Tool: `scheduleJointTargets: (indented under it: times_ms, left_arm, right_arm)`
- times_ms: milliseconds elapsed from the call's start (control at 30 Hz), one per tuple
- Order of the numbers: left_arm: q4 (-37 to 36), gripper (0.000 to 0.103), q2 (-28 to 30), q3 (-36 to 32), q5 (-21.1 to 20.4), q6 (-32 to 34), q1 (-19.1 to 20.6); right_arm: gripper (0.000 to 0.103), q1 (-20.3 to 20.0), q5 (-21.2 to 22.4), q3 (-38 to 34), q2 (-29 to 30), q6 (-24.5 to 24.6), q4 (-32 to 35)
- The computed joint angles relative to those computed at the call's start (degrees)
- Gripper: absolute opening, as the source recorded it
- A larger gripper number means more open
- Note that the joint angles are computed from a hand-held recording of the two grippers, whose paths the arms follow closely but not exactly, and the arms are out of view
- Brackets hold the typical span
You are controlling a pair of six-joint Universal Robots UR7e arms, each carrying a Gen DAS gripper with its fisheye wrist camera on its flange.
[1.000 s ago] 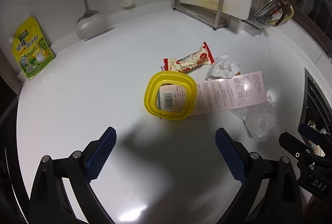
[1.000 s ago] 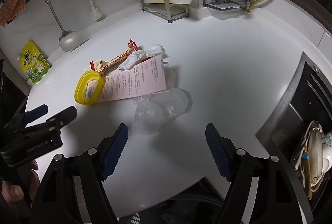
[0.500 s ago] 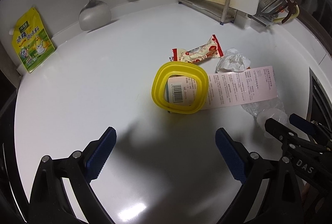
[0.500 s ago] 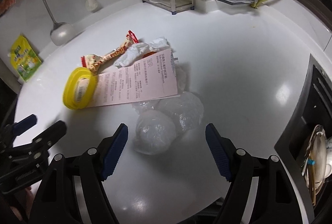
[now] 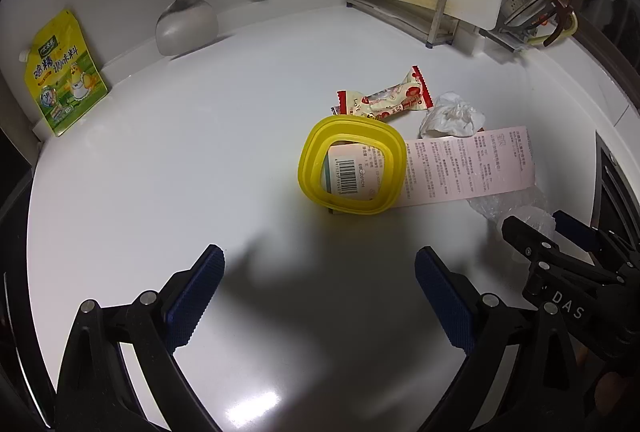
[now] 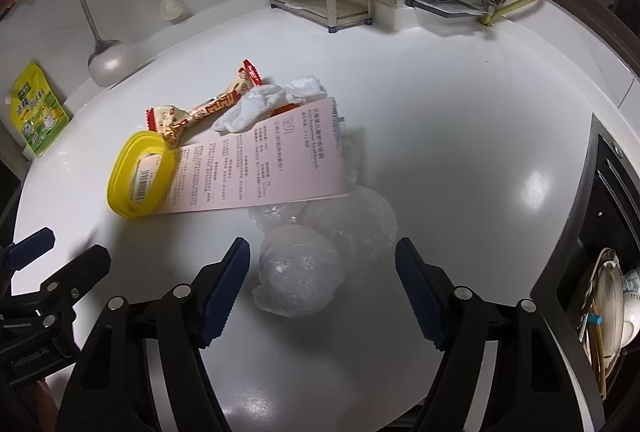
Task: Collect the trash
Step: 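Close the right tool on the clear plastic bag while the left tool grasps the yellow lid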
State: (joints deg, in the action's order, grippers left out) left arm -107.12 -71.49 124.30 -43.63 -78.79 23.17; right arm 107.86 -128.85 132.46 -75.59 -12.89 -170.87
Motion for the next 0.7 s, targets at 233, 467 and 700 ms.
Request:
scheduleJointTargets:
  times_ms: [233, 467, 700]
  left_arm:
    - [-2.78, 0.094, 0.52, 0.09, 1.01, 1.83, 0.70]
    - [-7.67, 0.094, 2.84, -0.76, 2.35, 5.78, 3.08]
    - [-12.38, 0.094, 4.77, -1.48, 2.52, 9.68, 6.33]
  right_arm:
    - [0.042, -0.10, 2.32, 0.32, -1.38, -0.49, 1.18]
    - [0.039, -0.53, 4.39, 1.24, -3.02, -0.38, 0.67]
    - [0.039, -1.25, 5.75, 1.45, -4.00, 0.32, 1.75]
